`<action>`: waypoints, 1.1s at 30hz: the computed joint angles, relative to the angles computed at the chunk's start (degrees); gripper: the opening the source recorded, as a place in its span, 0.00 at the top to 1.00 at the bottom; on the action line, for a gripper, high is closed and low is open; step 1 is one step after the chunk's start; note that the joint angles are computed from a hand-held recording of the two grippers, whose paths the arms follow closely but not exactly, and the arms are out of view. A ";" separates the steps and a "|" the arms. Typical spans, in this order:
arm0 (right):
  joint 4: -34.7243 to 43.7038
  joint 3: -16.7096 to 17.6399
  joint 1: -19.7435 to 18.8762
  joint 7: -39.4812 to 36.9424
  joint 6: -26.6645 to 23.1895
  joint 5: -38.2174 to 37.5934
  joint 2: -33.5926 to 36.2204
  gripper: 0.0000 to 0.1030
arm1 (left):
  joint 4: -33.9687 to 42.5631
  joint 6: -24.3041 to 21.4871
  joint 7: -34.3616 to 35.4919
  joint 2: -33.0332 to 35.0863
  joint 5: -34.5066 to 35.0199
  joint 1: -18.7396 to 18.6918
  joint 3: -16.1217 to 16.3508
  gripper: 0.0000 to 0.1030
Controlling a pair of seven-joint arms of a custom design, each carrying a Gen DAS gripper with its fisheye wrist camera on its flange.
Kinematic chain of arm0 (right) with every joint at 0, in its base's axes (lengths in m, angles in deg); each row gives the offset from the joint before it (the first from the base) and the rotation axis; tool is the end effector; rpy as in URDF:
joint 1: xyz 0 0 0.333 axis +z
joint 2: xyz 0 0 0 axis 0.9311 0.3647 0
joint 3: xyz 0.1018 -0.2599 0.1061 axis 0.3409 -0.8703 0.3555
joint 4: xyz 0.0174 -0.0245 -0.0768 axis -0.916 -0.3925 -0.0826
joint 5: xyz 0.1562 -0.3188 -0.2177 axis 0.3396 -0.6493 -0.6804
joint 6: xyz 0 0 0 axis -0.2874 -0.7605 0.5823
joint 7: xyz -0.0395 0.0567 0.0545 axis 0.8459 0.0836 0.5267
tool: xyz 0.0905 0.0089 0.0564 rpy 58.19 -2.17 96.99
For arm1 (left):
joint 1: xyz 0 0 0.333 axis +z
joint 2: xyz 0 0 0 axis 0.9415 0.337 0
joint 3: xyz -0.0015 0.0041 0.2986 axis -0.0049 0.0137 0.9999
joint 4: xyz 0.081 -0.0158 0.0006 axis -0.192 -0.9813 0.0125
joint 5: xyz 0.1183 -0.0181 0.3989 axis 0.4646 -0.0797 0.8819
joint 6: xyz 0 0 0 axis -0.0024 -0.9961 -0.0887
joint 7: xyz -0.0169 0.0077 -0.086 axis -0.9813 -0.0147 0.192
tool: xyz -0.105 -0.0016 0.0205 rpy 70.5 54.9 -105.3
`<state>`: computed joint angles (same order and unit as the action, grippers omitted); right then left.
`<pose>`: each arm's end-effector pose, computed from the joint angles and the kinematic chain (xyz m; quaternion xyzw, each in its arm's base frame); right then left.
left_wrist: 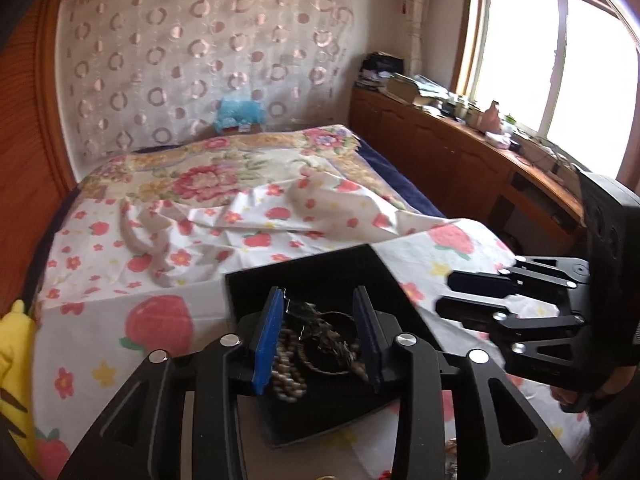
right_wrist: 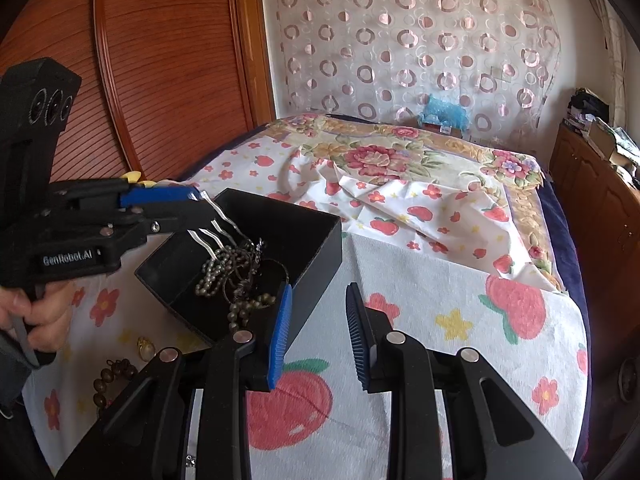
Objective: Organize jewelry
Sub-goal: 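Lower the silver hair comb into the black box and open the left tool, then move both tools back over the wooden bead bracelet in the pile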
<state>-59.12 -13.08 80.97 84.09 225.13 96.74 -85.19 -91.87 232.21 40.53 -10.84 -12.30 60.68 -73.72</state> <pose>0.5445 0.0329 0.5627 -0.7978 0.4520 -0.1539 0.3681 0.5195 -0.2434 0.5840 -0.5557 0.7171 -0.3610 0.2160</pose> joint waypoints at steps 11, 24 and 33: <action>-2.78 -0.47 -0.24 -0.79 0.25 -0.96 -2.46 0.71 | -4.90 1.25 -3.27 -5.04 4.03 2.63 -0.96 0.60; -11.35 -1.61 1.85 3.11 -0.89 -6.44 -11.07 0.71 | -15.78 -0.78 -2.51 -15.45 -0.80 2.14 -1.09 0.59; -16.83 -2.36 3.88 5.47 -4.44 -9.41 -16.49 0.71 | -21.56 -2.70 -2.35 -20.43 -3.81 0.18 -1.72 0.59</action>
